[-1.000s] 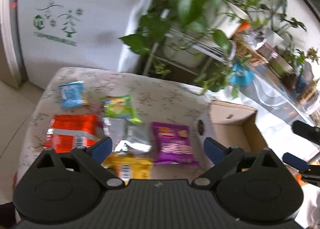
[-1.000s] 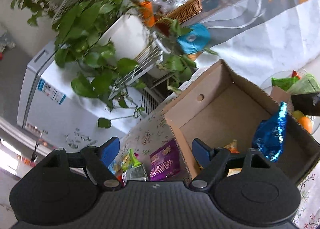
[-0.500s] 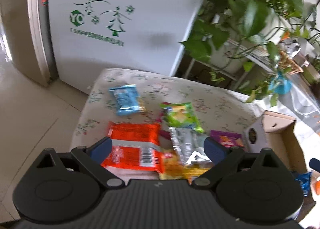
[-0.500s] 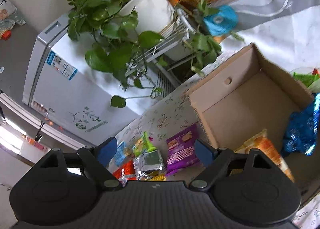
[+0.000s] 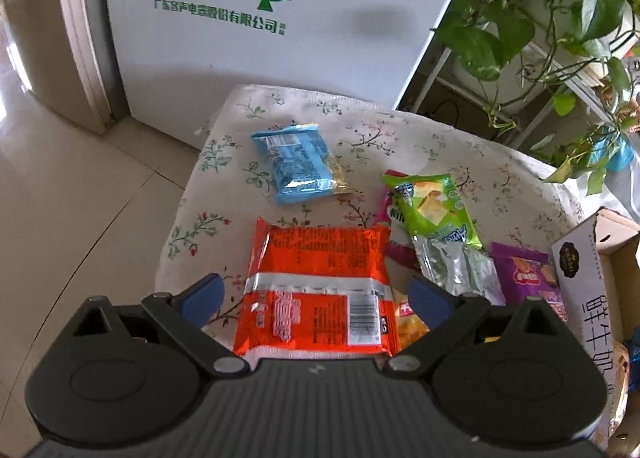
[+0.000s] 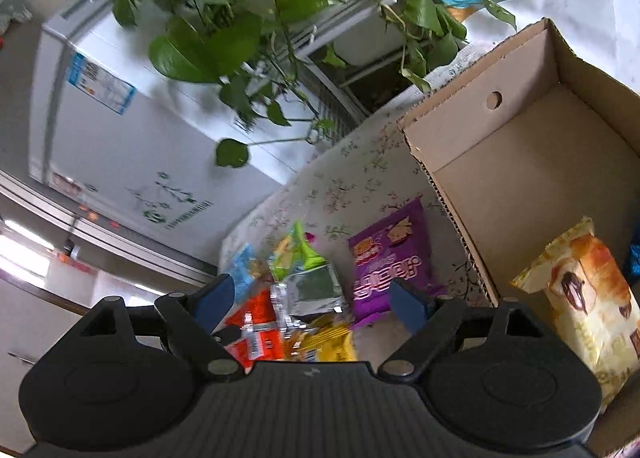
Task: Organize snacks
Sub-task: 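Move the left tool to the red-orange bag while the right tool approaches the purple bag, then grasp the red-orange wafer bag with the left tool while the right tool grasps the purple bag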
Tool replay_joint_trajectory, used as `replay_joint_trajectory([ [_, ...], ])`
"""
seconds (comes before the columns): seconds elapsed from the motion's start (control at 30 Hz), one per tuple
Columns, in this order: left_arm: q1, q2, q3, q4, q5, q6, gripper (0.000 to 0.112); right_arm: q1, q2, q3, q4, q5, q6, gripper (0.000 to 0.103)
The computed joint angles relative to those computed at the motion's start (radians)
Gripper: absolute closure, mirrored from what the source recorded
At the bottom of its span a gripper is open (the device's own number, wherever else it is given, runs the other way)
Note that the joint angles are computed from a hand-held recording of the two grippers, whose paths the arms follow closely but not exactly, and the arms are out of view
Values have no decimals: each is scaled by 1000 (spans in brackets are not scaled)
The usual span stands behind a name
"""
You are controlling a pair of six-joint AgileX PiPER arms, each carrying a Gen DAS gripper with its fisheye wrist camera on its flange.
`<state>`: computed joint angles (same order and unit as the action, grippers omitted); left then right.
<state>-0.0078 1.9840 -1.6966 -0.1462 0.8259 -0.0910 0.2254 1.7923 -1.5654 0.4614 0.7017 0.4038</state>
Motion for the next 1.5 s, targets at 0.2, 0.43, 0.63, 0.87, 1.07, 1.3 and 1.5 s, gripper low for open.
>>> replay_joint_trajectory([
  [0.2, -8, 76, -80, 22, 42, 11, 15, 39, 97, -106, -122, 57, 94, 14],
  [0.43, -4, 132, -136, -3, 82, 38, 15, 102, 233, -292, -335, 166, 185, 13],
  [0.63, -14, 159, -159, 1, 79, 67, 13, 142, 337, -427, -436, 256, 231, 13],
  [0.87, -30, 138, -123, 55, 54, 55, 13, 179, 400, -499, -545, 304, 275, 13],
  [1.07, -3, 96, -54, 6, 17, 119, 20, 211, 435, -538, -621, 325, 256, 13],
  [1.3, 21, 71, -38, -10, 48, 151, 27, 212, 419, -516, -581, 309, 162, 20],
  [1.5, 41, 57, -32, -49, 60, 172, 27, 190, 386, -483, -478, 285, 123, 22],
])
